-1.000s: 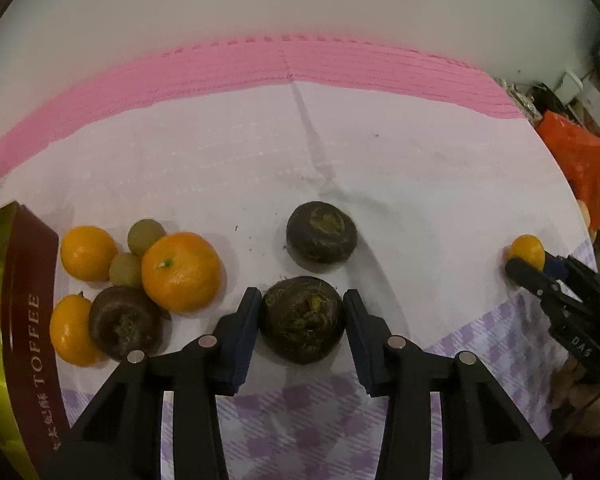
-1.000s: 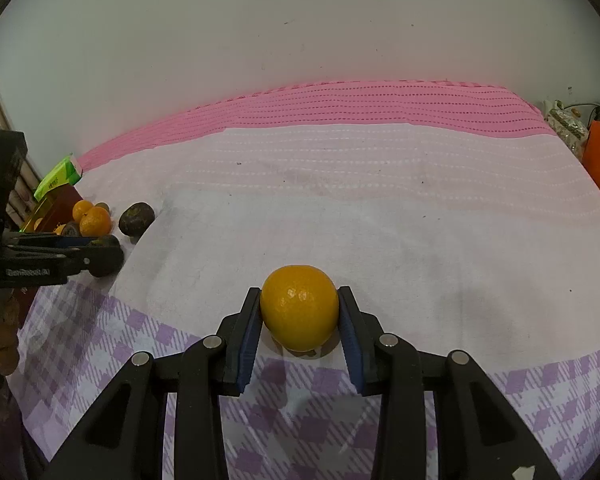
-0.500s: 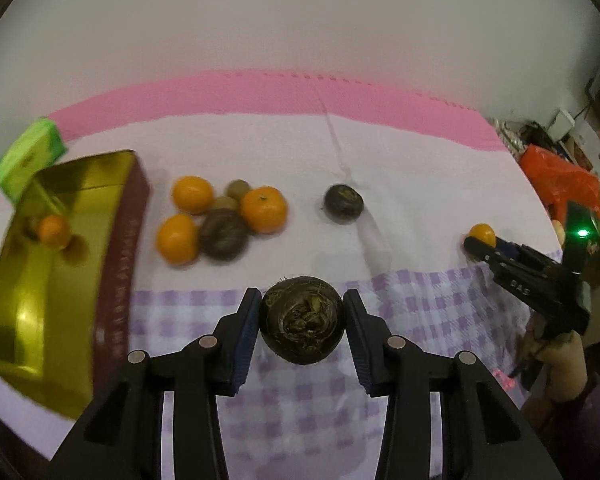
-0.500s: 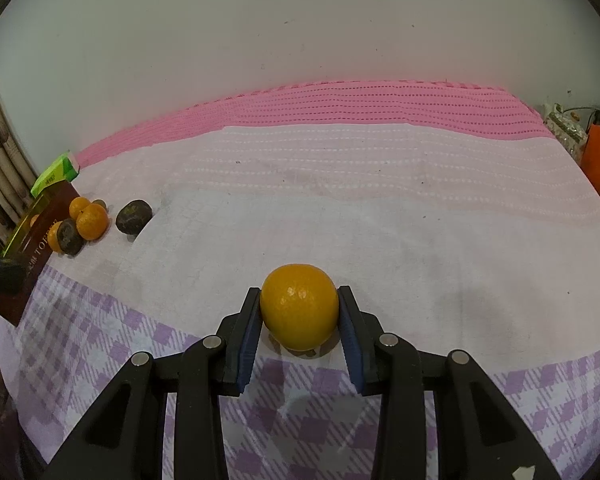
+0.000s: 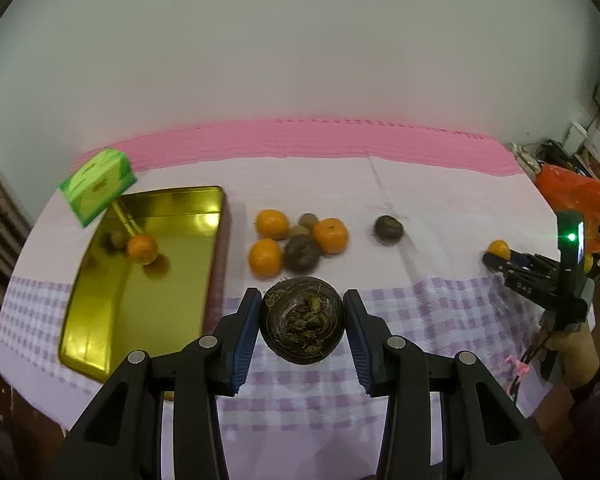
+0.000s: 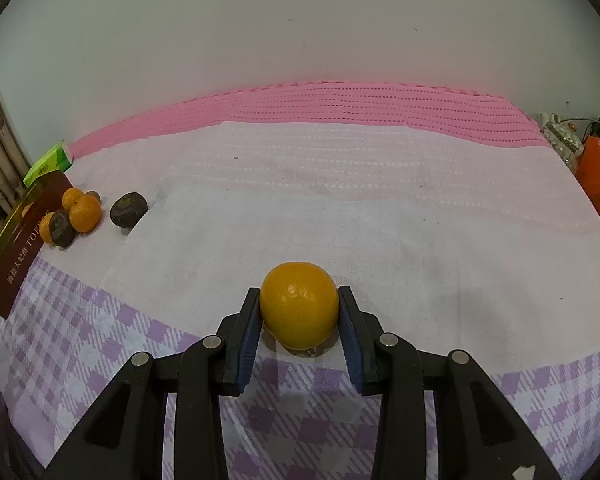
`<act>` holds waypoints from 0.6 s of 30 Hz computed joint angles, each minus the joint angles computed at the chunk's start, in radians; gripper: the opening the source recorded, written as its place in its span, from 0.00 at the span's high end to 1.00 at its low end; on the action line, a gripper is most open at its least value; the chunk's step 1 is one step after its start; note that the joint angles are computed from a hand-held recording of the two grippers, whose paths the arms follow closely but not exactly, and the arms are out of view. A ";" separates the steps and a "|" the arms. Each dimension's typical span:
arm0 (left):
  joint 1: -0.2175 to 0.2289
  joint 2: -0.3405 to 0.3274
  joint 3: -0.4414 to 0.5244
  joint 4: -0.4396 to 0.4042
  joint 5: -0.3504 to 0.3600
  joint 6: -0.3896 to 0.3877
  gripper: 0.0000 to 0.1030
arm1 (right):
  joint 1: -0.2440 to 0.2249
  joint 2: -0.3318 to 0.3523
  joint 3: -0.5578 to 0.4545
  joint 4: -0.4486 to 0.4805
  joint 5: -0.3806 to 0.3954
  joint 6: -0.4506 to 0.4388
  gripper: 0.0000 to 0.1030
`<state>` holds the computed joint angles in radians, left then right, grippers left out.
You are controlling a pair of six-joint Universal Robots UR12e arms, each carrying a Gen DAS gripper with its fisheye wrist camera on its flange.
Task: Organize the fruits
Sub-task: 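Carry the dark brown fruit into the gold tin and open the left gripper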
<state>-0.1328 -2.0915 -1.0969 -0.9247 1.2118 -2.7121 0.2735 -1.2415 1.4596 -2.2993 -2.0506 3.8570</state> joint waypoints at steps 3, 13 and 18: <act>0.007 0.001 -0.004 0.021 0.012 -0.009 0.59 | 0.001 0.001 -0.002 0.006 -0.003 0.000 0.66; 0.028 -0.020 0.016 0.049 0.083 -0.032 0.58 | 0.006 0.008 -0.018 0.038 -0.022 0.003 0.66; 0.042 -0.045 0.036 0.054 0.125 -0.034 0.58 | 0.010 0.013 -0.027 0.059 -0.035 0.005 0.66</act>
<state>-0.0904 -2.1368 -1.0612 -0.8703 1.3369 -2.7460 0.2834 -1.2288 1.4328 -2.2401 -2.0853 3.8615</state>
